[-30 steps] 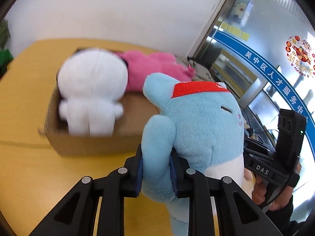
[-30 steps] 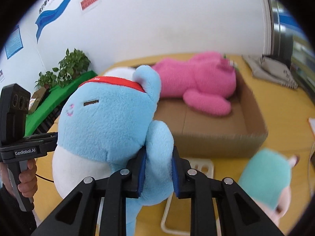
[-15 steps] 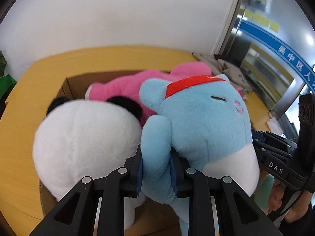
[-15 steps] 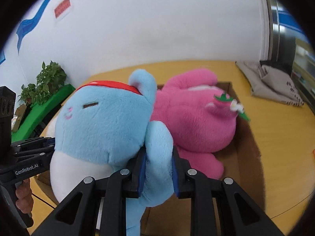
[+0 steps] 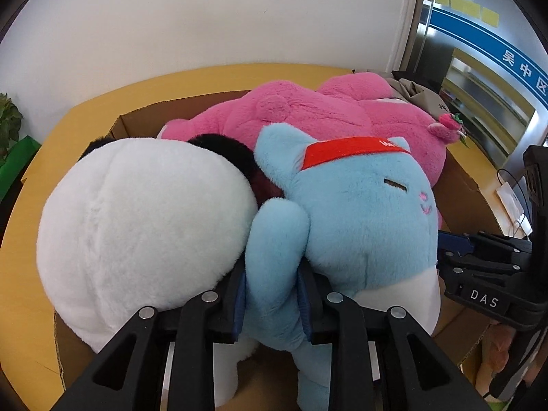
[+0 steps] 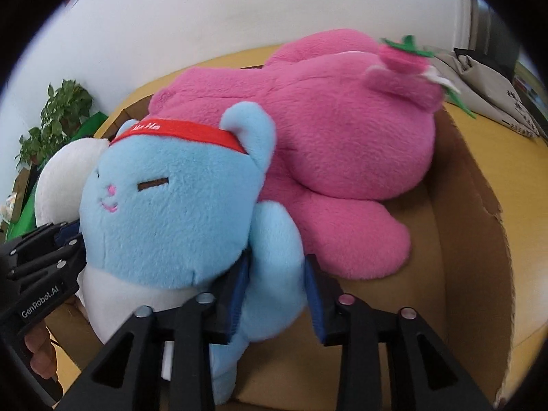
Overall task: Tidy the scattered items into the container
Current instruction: 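Lower the blue bear into the box beside the white panda and open both grippers, then withdraw both grippers and move them toward the teal-and-pink pig plush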
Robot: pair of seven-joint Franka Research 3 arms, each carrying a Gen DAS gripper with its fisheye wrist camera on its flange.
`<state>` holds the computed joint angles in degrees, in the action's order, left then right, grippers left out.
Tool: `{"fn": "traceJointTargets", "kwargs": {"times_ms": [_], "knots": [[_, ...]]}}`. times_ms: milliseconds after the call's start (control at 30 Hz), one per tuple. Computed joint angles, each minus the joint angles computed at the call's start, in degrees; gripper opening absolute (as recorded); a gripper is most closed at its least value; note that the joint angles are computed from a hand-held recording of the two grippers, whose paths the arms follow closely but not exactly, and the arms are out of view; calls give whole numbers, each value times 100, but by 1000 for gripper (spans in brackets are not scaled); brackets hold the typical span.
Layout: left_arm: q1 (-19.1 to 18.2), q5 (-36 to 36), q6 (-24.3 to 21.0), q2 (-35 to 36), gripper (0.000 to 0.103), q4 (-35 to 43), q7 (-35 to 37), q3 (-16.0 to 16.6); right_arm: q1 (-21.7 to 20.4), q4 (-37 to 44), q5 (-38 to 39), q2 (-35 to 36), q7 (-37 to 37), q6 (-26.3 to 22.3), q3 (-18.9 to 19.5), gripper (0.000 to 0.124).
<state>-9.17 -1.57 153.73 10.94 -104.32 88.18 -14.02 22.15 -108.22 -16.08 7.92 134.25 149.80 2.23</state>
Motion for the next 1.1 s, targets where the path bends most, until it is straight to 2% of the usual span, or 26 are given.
{"fn": "traceJointTargets", "kwargs": {"times_ms": [67, 133, 200, 267, 300, 433, 467, 567, 700, 833, 1100], "knots": [[138, -460, 17, -246, 38, -231, 274, -91, 38, -252, -230, -248, 283, 28, -28, 66], [169, -820, 133, -633, 52, -621, 438, -88, 40, -537, -642, -523, 684, 167, 1, 76], [76, -693, 427, -1108, 79, -1122, 198, 24, -47, -905, -716, -863, 818, 407, 114, 77], [-18, -530, 724, -1585, 90, -1624, -49, 139, -157, -1203, -754, -1188, 1018, 527, 265, 78], [-89, -573, 838, -1813, 93, -1855, -66, 209, -223, -1365, -775, -1355, 1108, 598, 344, 78], [-461, -811, 1127, -2640, 97, -2667, -12, 533, -463, -1739, -673, -1836, 1219, 638, 682, 78], [-497, -727, 1188, -2834, 100, -2864, -63, 582, -539, -1808, -752, -1947, 1322, 604, 797, 78], [-293, -78, 1272, -3188, 102, -3203, -680, 380, -690, -1827, -1010, -2120, 1518, 308, 1114, 78], [-553, 190, 1319, -3556, 102, -3585, -918, 574, -749, -1782, -1424, -2226, 1883, -101, 1425, 78], [-778, 307, 1343, -3713, 102, -3762, -1022, 733, -662, -1770, -1689, -2272, 2168, -426, 1571, 78], [-932, 438, 1366, -3901, 102, -3933, -1219, 866, -485, -1778, -2185, -2408, 2575, -988, 1693, 78]]}}
